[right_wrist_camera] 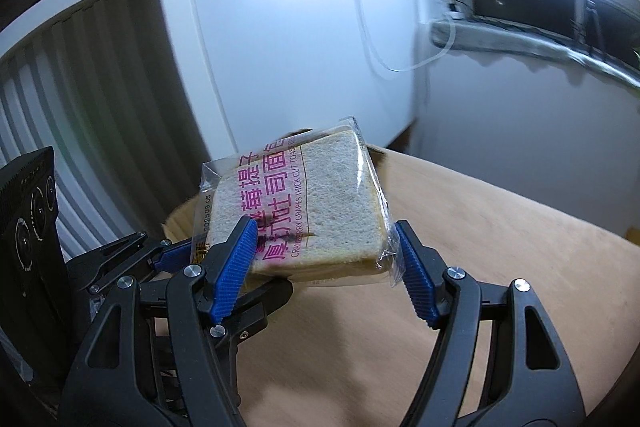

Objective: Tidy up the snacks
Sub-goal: 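Carry the bread packet over the cardboard box with the right gripper, then open the right gripper to drop the bread packet into the box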

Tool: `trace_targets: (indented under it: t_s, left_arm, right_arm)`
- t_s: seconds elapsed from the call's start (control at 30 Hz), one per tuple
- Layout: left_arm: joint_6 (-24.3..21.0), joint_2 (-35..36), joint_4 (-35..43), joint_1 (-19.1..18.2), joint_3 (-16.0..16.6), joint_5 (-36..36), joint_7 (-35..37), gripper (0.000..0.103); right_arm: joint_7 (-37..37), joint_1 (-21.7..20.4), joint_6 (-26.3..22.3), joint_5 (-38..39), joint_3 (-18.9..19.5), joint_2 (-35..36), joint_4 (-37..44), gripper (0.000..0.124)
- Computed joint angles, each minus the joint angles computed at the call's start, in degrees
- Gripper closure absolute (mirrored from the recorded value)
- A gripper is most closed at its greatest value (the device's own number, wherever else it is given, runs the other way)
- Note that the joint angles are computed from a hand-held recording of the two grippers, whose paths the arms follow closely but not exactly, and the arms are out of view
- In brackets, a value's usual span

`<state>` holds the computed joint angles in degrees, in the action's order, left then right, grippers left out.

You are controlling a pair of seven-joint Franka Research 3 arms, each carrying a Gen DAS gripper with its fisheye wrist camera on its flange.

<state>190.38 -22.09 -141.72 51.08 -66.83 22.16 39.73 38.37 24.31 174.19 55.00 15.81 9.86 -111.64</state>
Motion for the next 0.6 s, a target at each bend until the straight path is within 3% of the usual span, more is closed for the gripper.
trace_targets:
  t_s: [0.33, 0.4, 0.47, 0.5, 0.6]
  left_arm:
    - [-0.87, -2.11, -3.32, -0.64, 5.18, -1.33, -2.10, 0.045]
    - [-1.78, 0.66, -2.87, 0.31, 5.24, -0.31, -1.64, 0.037]
    - [-3.47, 1.18, -3.29, 0.55, 5.68, 0.20, -2.45, 0.030]
    - [-4.24, 0.21, -3.84, 1.23, 5.29, 0.41, -3.77, 0.029]
    - [-3.08, -1.45, -6.83, -0.71, 8.26, 1.51, -6.55, 0.026]
  right_arm:
    - [8.04, 3.36, -4.05, -12.52, -0.27, 9.09, 10.58, 0.048]
    - [11.04, 3.93, -6.33, -16.08, -1.02, 11.77, 13.23, 0.042]
    - [15.61, 5.77, -2.91, -19.70, -2.82, 12.38, 11.78, 0.042]
    - [14.77, 4.19, -0.10, -18.87, -0.79, 12.01, 10.08, 0.041]
    - [5.24, -7.46, 5.94, -8.03, 12.56, 10.53, 4.97, 0.040]
